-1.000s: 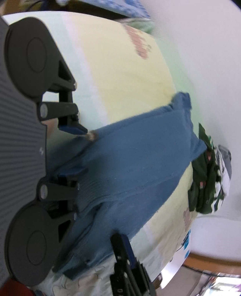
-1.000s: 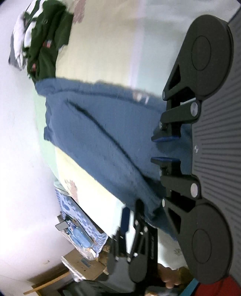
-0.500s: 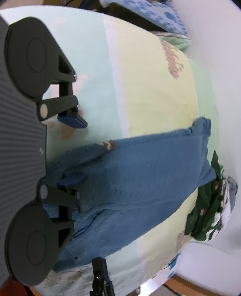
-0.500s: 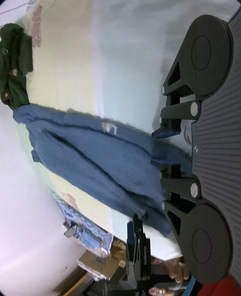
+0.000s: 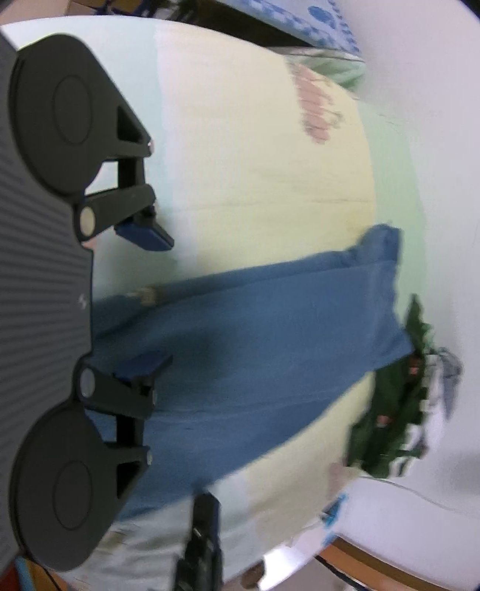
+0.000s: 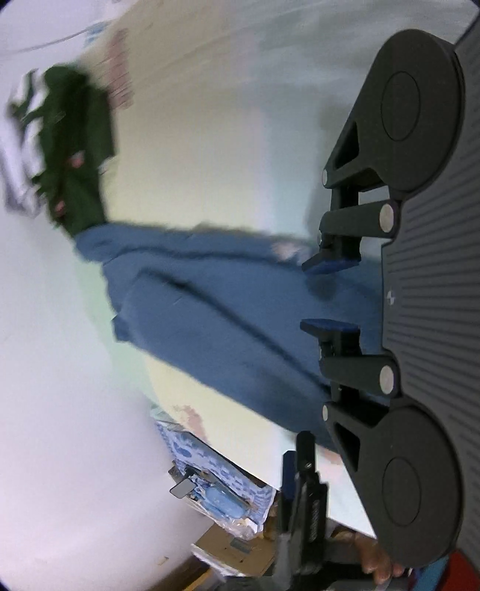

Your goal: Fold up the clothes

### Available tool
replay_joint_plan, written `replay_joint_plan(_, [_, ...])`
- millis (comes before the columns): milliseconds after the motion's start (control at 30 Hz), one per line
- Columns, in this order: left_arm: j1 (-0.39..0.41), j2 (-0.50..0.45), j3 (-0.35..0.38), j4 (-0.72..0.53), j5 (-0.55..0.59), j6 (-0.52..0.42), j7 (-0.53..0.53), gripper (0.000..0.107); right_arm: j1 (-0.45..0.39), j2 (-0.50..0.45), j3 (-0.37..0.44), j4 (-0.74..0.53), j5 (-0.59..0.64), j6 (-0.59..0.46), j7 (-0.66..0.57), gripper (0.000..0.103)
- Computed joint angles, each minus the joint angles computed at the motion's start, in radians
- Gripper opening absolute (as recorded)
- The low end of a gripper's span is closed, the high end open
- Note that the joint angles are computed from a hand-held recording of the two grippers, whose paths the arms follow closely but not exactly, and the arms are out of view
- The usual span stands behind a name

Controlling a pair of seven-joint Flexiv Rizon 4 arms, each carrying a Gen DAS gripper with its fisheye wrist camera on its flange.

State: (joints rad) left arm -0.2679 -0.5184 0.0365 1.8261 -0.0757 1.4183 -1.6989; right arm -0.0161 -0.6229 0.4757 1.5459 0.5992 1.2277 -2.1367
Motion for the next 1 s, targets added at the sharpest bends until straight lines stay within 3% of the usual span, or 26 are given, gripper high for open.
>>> replay_joint_plan(100, [0.041,-0.032,-0.036,-0.031,-0.034,0.005,0.021,0.061,0.056,-0.034,-0.028,-0.023,-0.058,0.043,0.001,0.025])
replay_joint_plan(133, [0.051,-0.045,-0.054,-0.036,-0.072,0.004,0.055,0.054,0.063,-0.047,-0.028,-0.03,-0.074,0.05,0.003,0.024])
replay_joint_plan(200, [0.022,-0.078,-0.015,-0.084,-0.036,-0.036,0.024,0.049,0.083,-0.064,-0.043,-0.027,-0.118,0.071,0.016,0.023])
replay_joint_plan(300, [0.002,-0.098,0.005,-0.099,-0.018,-0.028,0.006,0.05,0.072,-0.065,-0.03,-0.007,-0.169,0.087,0.008,0.022])
replay_joint_plan(433, [0.024,-0.075,-0.033,-0.038,-0.026,0.015,0.029,0.053,0.021,-0.028,0.008,0.045,-0.174,0.054,0.018,0.022])
replay_joint_plan(633, [0.041,-0.039,-0.05,0.024,-0.055,0.015,0.046,0.069,0.033,0.016,-0.028,0.086,-0.195,0.008,0.065,0.022])
replay_joint_plan(733, [0.032,-0.024,-0.04,0.034,-0.059,-0.009,0.04,0.071,0.037,0.023,-0.044,0.072,-0.183,-0.042,0.114,0.024])
replay_joint_plan(833, [0.045,-0.009,-0.061,0.048,-0.075,-0.032,0.044,0.071,0.043,0.033,-0.058,0.068,-0.174,-0.079,0.136,0.027])
replay_joint_plan(933, [0.022,-0.011,-0.037,0.031,-0.067,-0.062,0.017,0.072,0.059,0.045,-0.078,0.076,-0.183,-0.089,0.132,0.03])
replay_joint_plan(1000, [-0.002,-0.018,-0.008,0.006,-0.049,-0.091,-0.018,0.077,0.084,0.053,-0.11,0.085,-0.207,-0.097,0.165,0.043])
